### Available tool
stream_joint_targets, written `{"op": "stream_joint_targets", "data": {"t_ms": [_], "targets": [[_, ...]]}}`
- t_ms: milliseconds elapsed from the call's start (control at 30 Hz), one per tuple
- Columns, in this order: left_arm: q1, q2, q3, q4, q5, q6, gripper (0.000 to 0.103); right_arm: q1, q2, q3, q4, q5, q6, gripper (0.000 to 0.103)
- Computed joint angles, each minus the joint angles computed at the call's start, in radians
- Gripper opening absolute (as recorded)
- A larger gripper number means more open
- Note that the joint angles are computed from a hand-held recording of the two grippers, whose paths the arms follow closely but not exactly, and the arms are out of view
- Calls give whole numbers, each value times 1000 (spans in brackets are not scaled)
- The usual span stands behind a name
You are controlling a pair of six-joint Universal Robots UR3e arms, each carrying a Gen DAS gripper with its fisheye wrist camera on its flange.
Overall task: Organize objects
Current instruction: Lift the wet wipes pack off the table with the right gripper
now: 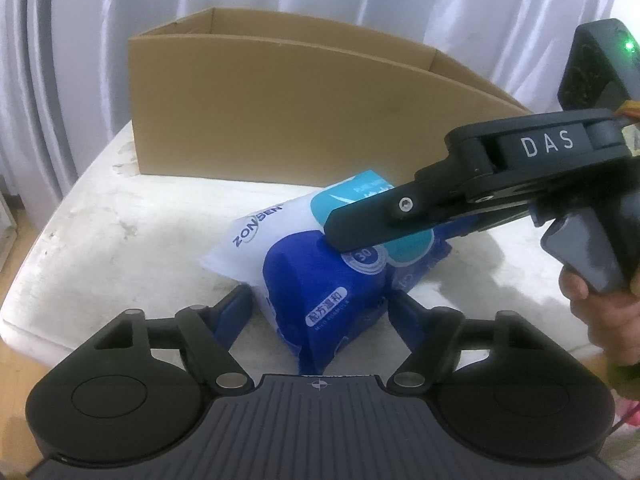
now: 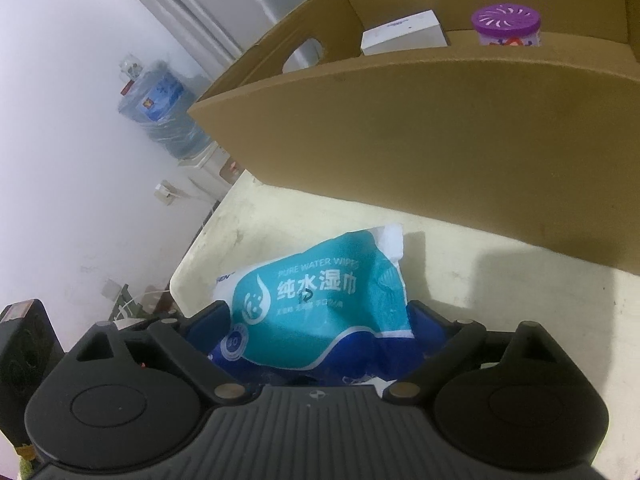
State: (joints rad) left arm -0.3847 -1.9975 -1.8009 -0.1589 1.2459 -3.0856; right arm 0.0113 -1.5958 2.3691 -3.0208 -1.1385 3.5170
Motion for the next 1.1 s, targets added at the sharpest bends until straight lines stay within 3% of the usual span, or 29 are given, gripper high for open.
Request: {"op": "stream_joint_targets", "data": {"t_ms": [367, 567, 967, 1100], "targets": [[-38, 16, 15, -36, -9, -5, 71, 6, -118, 54, 56, -42, -16, 88], [-54, -16, 72, -78, 14, 28, 73, -73, -173, 137, 41, 26, -22, 88], [-92, -49, 143, -138, 69, 32, 79, -129, -99, 191, -85, 126, -5, 87], [-96, -56, 165, -160, 54, 27, 78, -124, -129, 191, -63, 110, -15, 85]]}}
